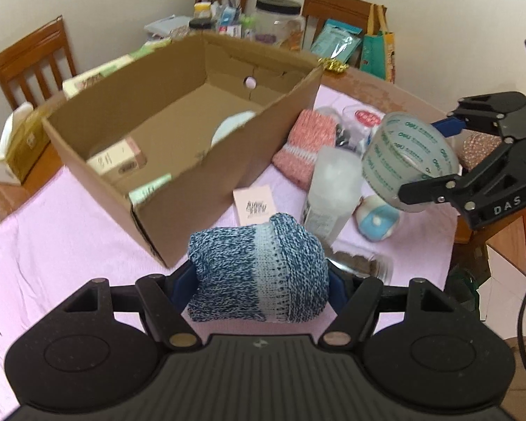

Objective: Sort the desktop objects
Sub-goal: 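Grasp the blue knit sock with the left tool while the right tool grasps the tape roll, then carry the sock and tape roll over the cardboard box and open both tools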

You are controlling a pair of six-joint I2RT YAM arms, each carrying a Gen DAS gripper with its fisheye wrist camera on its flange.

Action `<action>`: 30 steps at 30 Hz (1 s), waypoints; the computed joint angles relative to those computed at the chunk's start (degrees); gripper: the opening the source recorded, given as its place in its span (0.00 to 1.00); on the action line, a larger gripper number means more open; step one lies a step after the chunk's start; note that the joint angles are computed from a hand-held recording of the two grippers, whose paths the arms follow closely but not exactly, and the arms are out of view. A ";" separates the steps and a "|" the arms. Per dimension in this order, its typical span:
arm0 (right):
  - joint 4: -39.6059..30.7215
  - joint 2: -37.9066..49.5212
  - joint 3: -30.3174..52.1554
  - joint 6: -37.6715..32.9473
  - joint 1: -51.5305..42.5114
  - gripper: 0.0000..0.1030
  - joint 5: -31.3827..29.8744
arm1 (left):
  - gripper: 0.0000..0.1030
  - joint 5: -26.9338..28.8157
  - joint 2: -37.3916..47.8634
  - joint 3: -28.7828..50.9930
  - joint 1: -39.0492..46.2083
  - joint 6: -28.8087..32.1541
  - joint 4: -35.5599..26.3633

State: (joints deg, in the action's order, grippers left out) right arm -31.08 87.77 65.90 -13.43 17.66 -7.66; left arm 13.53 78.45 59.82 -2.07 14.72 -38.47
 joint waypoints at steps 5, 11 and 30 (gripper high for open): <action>-1.42 0.38 2.69 -0.93 -0.38 0.85 -0.78 | 0.70 0.72 -0.09 2.83 -0.03 0.11 -0.90; -1.94 1.51 6.10 -1.81 0.07 0.85 -0.95 | 0.70 1.30 1.46 6.84 -0.08 -0.60 -0.99; -4.78 11.91 23.08 -7.23 -1.93 0.85 -6.72 | 0.70 -3.79 11.62 21.52 -2.36 -5.86 -0.55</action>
State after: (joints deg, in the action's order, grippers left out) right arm -35.87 99.67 88.98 -20.66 15.73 -14.38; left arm 9.75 90.06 81.34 -4.43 8.86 -39.01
